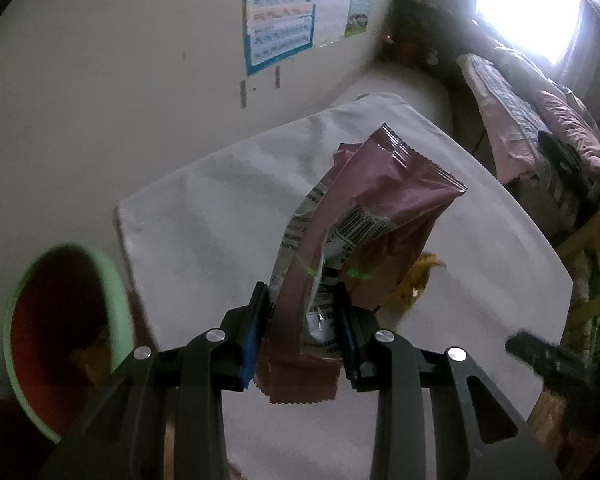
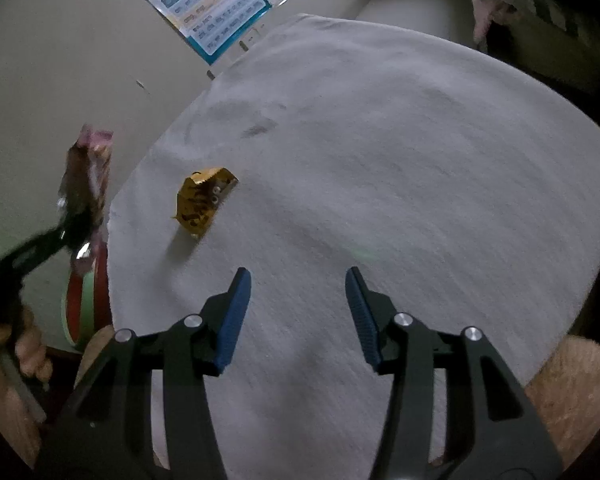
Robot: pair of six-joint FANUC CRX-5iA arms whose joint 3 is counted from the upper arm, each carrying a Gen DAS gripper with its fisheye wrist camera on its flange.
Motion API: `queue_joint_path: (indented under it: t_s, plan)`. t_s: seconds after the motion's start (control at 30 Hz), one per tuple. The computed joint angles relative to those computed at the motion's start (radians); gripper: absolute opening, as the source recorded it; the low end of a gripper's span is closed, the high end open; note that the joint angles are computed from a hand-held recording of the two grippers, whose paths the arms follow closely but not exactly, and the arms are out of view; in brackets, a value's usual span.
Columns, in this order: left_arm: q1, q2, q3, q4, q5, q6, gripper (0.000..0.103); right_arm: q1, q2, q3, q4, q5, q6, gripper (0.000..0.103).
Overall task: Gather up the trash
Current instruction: 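Grasp the pink wrapper with the left gripper while the right grasps the gold wrapper, then carry the pink and gold wrappers over the bucket and open both grippers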
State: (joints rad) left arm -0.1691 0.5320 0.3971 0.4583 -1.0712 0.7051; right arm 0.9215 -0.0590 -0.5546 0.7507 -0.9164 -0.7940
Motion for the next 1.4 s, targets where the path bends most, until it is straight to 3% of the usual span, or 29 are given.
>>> queue_joint_path:
  t_s: [0.17, 0.4, 0.57, 0.6, 0.67, 0.7, 0.8, 1.4]
  plan:
    - [0.031, -0.045, -0.064, 0.012, 0.022, -0.009, 0.031, -0.068, 0.070, 0.109, -0.017, -0.006, 0.191, 0.064]
    - [0.059, -0.059, -0.082, 0.055, 0.022, -0.029, 0.032, -0.211, 0.176, 0.229, -0.063, 0.129, 0.284, 0.069]
    - [0.077, -0.081, -0.116, 0.081, 0.039, -0.058, 0.032, -0.246, 0.268, 0.350, -0.166, 0.089, 0.427, 0.069]
    - [0.081, -0.082, -0.117, 0.082, 0.039, -0.056, 0.032, -0.248, 0.280, 0.368, -0.178, 0.076, 0.447, 0.068]
    - [0.087, -0.082, -0.120, 0.086, 0.037, -0.055, 0.032, -0.247, 0.293, 0.385, -0.186, 0.054, 0.468, 0.044]
    - [0.089, -0.082, -0.120, 0.087, 0.037, -0.053, 0.032, -0.244, 0.296, 0.390, -0.189, 0.046, 0.478, 0.038]
    - [0.094, -0.083, -0.122, 0.090, 0.037, -0.054, 0.032, -0.234, 0.284, 0.382, -0.181, 0.047, 0.477, 0.032]
    - [0.095, -0.118, -0.173, 0.123, 0.097, -0.088, 0.032, -0.059, 0.193, 0.365, -0.103, -0.040, 0.470, 0.031]
